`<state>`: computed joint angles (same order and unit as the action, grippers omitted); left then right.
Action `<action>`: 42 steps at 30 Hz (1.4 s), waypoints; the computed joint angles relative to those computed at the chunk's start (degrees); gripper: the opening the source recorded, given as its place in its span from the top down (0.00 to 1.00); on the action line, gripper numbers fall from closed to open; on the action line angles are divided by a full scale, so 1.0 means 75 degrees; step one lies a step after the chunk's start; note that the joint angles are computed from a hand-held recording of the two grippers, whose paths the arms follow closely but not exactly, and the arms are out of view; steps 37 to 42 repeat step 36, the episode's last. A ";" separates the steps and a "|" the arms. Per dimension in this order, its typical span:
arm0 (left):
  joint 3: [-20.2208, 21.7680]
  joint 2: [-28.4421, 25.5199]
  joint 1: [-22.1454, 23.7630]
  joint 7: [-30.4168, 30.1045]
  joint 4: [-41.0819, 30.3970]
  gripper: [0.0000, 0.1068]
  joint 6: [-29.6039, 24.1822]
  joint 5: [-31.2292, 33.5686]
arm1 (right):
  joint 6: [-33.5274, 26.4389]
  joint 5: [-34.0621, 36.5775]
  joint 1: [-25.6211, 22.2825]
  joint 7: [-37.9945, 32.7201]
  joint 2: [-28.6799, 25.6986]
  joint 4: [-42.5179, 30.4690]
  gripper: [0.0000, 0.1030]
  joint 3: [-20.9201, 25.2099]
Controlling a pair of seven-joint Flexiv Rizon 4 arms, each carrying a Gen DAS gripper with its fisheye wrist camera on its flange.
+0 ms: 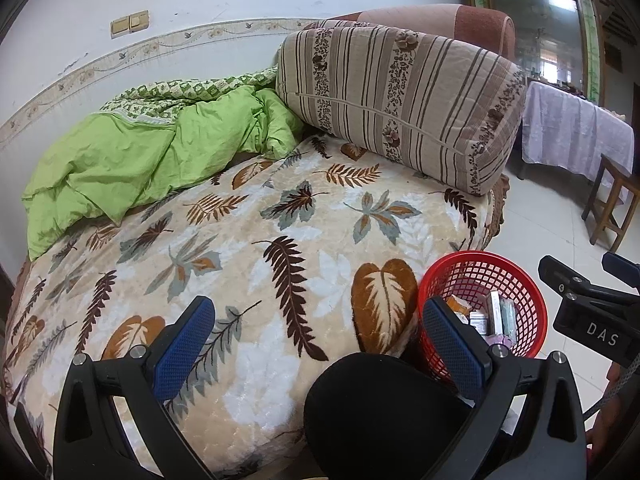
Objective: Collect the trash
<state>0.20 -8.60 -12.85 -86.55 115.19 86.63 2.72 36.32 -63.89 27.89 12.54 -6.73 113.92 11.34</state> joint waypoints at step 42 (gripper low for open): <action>0.1710 -0.1965 0.1809 -0.2842 -0.1628 0.04 -0.2369 0.0293 | 0.1055 0.4089 0.1792 -0.6457 -0.6673 -0.8487 0.01 -0.1575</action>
